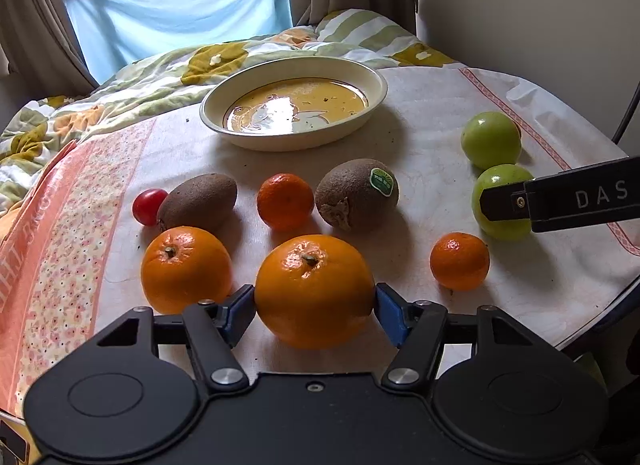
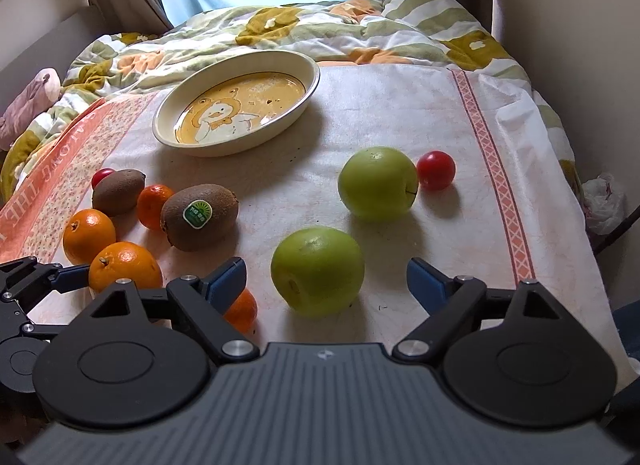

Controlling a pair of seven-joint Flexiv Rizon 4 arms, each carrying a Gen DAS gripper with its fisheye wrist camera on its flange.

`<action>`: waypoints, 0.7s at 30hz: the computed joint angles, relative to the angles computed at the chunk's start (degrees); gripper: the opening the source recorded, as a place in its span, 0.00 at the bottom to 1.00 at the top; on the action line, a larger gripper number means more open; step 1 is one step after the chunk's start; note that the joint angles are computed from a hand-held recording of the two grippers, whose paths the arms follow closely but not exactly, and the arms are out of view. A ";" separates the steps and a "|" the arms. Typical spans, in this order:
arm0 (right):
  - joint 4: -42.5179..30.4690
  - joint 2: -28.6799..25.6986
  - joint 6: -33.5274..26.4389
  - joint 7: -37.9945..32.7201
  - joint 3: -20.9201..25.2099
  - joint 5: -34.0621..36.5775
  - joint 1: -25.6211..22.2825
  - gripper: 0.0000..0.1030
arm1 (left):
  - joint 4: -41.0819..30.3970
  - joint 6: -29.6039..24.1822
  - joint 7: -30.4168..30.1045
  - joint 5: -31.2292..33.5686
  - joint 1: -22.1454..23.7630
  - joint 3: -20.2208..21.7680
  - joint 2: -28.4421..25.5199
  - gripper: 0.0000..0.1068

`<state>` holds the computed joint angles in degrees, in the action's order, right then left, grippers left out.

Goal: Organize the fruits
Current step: 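Grasp the large orange with the left gripper while the right gripper grasps a green apple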

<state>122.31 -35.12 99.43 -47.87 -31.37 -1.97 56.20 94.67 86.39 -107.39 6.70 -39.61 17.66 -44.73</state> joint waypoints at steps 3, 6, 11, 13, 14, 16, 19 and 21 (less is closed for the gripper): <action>-0.77 -0.41 0.04 -0.15 1.59 -0.25 -1.62 0.94 | 0.17 0.52 0.51 -0.06 0.75 -0.73 0.01 0.64; -1.45 -0.85 0.26 -0.29 3.22 -0.47 -3.24 0.89 | 0.17 0.50 0.56 -0.17 0.36 -0.34 -0.04 0.64; -2.12 -1.45 0.47 -0.42 4.52 -0.50 -4.42 0.82 | 0.49 1.00 0.59 -0.51 0.47 -0.48 0.01 0.63; -2.20 -1.64 0.53 -0.27 4.48 -0.28 -4.28 0.81 | 0.67 1.33 0.71 -0.75 0.57 -0.59 0.01 0.63; -2.20 -1.69 0.52 -0.25 4.43 -0.23 -4.20 0.81 | 0.72 1.43 0.73 -0.89 0.51 -0.55 -0.01 0.63; -2.26 -1.78 0.58 -0.32 4.35 -0.22 -4.13 0.79 | 0.82 1.67 0.71 -1.18 0.34 -0.38 -0.06 0.63; -2.40 -2.06 0.69 -0.49 4.40 -0.19 -4.14 0.73 | 0.96 1.91 0.72 -1.57 -0.03 -0.06 -0.12 0.63; -2.59 -2.05 0.53 -0.76 5.18 -0.43 -4.83 0.69 | 1.12 1.98 0.70 -1.84 -0.21 0.10 -0.08 0.63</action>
<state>119.72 -37.16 99.96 -48.63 -26.20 -2.40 51.37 95.79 88.37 -106.69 4.86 -39.81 17.77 -44.81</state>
